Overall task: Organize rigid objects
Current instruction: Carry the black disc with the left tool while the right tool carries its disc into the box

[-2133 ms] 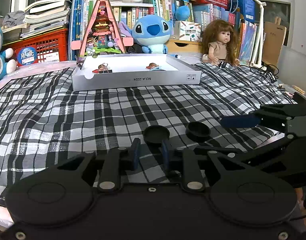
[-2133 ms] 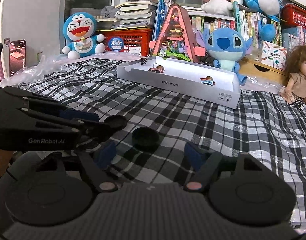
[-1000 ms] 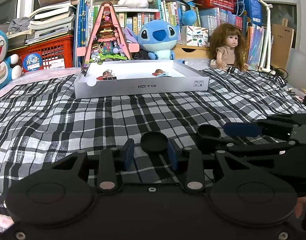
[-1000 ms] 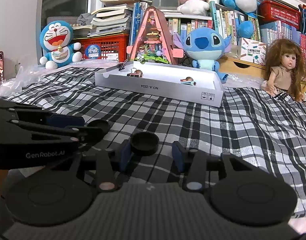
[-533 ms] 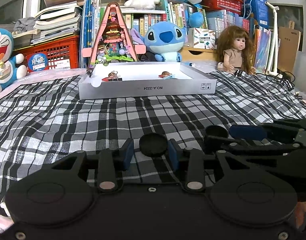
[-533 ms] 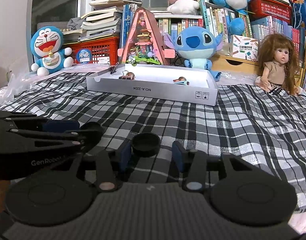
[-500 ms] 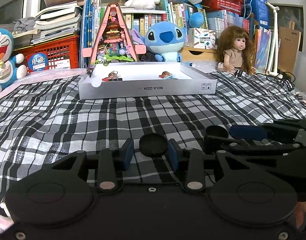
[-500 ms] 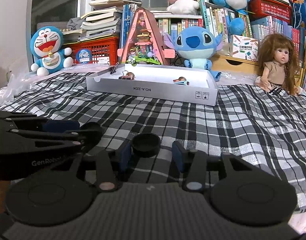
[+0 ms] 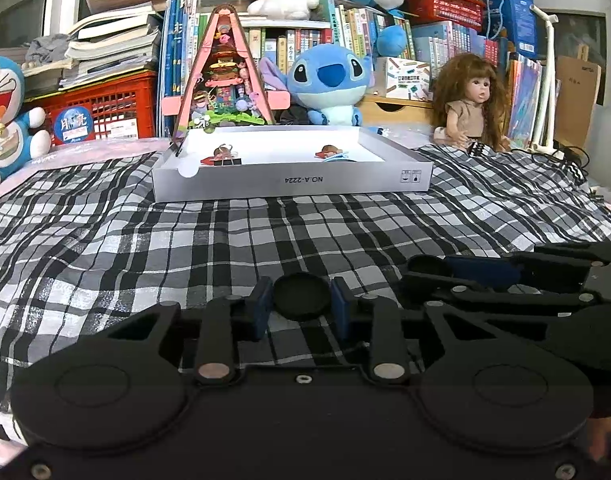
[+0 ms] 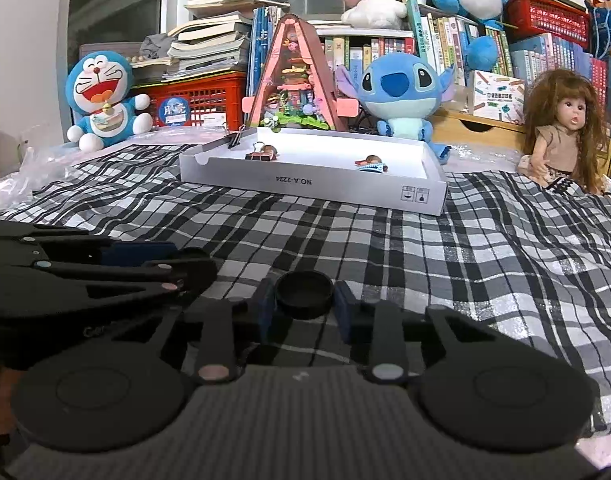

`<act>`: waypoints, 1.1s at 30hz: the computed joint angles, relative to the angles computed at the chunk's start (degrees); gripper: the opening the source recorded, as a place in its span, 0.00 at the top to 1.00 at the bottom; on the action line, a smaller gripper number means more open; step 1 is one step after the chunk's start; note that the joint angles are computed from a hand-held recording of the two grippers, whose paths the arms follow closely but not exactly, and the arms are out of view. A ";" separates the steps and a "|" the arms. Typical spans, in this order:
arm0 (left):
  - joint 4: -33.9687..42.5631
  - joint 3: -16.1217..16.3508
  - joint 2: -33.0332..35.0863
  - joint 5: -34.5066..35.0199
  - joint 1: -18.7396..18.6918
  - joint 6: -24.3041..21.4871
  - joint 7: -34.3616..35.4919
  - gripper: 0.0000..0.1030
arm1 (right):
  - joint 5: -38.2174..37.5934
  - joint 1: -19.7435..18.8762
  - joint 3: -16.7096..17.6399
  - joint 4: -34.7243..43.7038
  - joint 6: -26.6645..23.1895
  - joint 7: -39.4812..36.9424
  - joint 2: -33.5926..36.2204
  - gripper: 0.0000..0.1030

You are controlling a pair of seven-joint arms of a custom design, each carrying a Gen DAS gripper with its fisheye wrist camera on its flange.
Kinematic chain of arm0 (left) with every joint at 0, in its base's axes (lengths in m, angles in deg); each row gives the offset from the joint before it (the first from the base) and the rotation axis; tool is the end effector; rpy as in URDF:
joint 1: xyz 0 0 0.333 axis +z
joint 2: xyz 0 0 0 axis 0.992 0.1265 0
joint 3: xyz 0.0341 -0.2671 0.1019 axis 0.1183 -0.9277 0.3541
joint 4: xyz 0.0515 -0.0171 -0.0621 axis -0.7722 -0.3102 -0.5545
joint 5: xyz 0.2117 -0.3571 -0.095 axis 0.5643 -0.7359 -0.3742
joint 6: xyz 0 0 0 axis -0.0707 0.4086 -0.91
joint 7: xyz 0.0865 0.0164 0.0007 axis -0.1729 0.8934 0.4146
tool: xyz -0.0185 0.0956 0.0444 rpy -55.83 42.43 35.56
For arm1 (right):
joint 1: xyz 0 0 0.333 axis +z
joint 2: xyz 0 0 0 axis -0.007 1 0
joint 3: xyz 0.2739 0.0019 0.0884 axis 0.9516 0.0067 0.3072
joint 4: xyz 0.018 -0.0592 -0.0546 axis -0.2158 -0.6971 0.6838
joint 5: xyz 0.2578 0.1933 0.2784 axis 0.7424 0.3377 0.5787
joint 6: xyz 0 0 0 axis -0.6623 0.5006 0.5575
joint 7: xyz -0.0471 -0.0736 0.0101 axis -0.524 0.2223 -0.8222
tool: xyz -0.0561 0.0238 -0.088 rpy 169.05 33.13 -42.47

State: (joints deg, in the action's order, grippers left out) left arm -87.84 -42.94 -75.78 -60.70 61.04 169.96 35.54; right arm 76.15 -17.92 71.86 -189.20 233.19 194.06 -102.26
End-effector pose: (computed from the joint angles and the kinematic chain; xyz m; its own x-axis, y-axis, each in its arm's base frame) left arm 0.4775 -0.2656 0.4273 -0.4659 -0.8842 0.0342 -0.4415 0.1988 -0.8750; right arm 0.4292 0.0663 0.4169 -0.0177 -0.9997 -0.0168 -0.4726 0.0232 -0.8810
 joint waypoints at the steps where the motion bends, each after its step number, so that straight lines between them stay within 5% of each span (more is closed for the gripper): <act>1: 0.15 2.44 -0.03 2.39 -1.88 -0.33 -2.18 0.71 | -0.05 0.40 -0.50 0.13 -0.18 0.09 0.14 0.64; 4: 1.76 9.93 0.30 9.28 -7.91 -2.19 -8.44 0.71 | -0.95 3.19 -4.15 0.65 -0.83 0.64 0.93 0.64; 10: 6.03 8.50 1.92 5.13 -6.92 -4.73 -5.02 0.71 | -1.90 3.34 -5.54 3.28 -1.49 1.22 2.46 0.64; 13: 8.56 13.47 3.02 3.72 -11.97 -5.81 -3.07 0.71 | -2.50 3.57 -6.62 5.19 -1.76 1.26 3.81 0.64; 15: 10.29 13.12 3.89 2.22 -11.70 -6.68 -1.95 0.71 | -2.60 3.01 -6.53 6.48 -2.09 1.28 4.60 0.64; 18: 12.83 7.16 5.23 7.45 -4.59 -8.14 -7.08 0.71 | -3.31 4.07 -8.50 8.40 -3.17 1.76 5.92 0.64; 27: 20.85 0.77 10.27 6.33 2.52 -11.54 -6.06 0.71 | -6.48 3.34 -10.27 14.05 -5.56 3.63 10.05 0.64; 33: 27.65 3.74 14.58 11.21 0.80 -14.00 -10.93 0.71 | -8.73 2.12 -10.36 18.45 -7.10 5.86 13.26 0.64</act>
